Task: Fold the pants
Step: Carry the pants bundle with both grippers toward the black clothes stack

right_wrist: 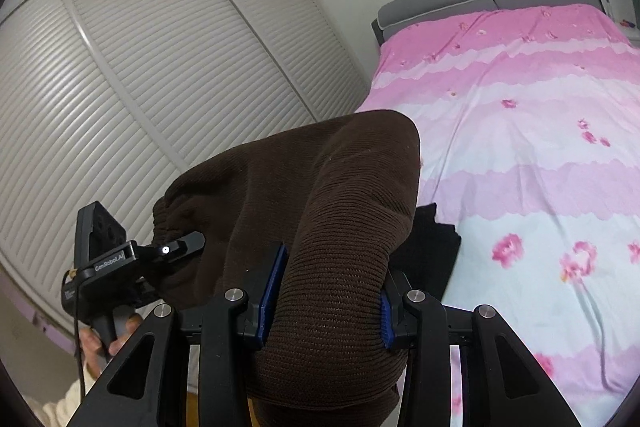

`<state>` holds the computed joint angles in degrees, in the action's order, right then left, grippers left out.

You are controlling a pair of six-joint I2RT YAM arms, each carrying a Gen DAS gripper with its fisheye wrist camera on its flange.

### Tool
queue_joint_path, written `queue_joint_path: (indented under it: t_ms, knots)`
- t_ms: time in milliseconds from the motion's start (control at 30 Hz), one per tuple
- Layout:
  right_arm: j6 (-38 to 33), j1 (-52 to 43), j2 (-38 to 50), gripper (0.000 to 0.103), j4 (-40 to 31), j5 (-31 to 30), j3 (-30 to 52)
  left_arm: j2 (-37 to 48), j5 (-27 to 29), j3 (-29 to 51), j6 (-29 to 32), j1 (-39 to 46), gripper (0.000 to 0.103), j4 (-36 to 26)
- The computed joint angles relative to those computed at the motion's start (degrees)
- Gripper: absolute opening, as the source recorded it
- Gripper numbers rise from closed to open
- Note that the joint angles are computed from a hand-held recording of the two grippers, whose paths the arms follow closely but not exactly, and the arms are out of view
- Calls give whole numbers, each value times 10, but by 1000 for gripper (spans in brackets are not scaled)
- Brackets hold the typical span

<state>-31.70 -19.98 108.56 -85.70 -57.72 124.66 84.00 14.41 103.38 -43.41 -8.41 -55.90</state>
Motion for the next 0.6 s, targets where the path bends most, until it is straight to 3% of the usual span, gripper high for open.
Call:
queue_joint_path:
  t_ms: [200,300,433,600]
  knots:
    - [190,97,-17,40,200,76,-87,152,131,110,100,117,47,-35]
    - [261,141,-7,40,267,127,-106,227,166,168,142,149,47,-62]
    - [318,185,39,40,317,179,-98,330,208,249,187,179,47,-95]
    - [355,212,109,40,331,227,-71,443,217,327,237,187,48,-133]
